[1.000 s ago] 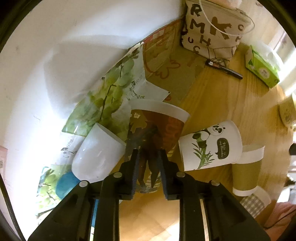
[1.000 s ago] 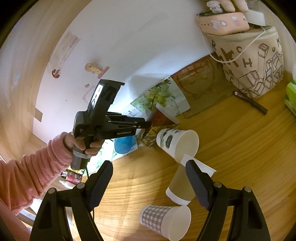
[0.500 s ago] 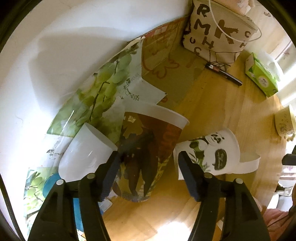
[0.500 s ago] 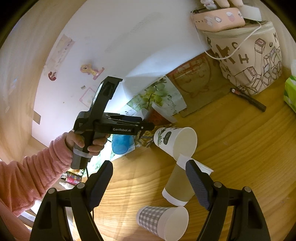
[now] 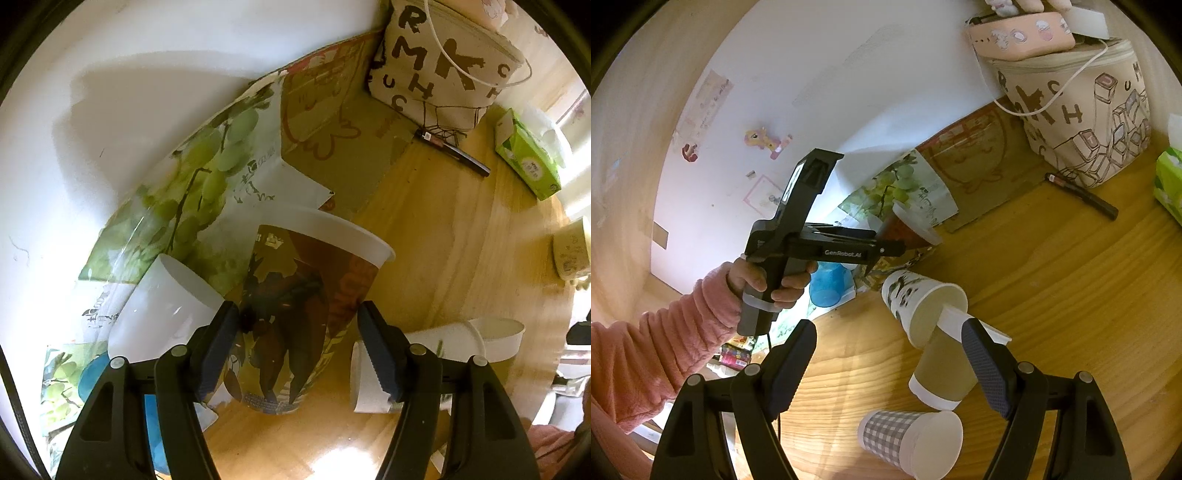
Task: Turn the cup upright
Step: 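Lift the brown printed cup off the table with the left gripper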
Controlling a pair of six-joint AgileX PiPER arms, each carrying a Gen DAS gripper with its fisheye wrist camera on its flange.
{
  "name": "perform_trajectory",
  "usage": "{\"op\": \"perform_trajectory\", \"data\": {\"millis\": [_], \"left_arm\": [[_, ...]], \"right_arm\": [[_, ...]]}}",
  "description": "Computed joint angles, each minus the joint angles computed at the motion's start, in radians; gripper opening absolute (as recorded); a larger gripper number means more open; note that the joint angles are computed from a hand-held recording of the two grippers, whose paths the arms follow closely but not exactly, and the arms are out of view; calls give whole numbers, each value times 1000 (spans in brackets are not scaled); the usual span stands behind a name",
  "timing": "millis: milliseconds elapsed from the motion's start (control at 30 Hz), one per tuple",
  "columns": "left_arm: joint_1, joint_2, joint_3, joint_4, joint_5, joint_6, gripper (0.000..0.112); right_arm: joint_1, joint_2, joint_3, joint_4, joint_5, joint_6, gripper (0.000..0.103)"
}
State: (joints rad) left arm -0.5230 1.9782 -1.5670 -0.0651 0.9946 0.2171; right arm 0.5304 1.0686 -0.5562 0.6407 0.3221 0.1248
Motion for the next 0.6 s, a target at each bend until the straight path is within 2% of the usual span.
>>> {"op": "perform_trajectory", "data": {"millis": [133,333,600], "left_arm": [[-44,-19,42,77,-46,-25,70],[-58,-48,87,73,-84,4,64],[-61,-49,71,82,-71,9,57]], "right_arm": [[6,3,-7,-8,1,8,81],[0,3,-3,10,-1,-6,81],[-5,1,1,32,-1,-27,81]]}}
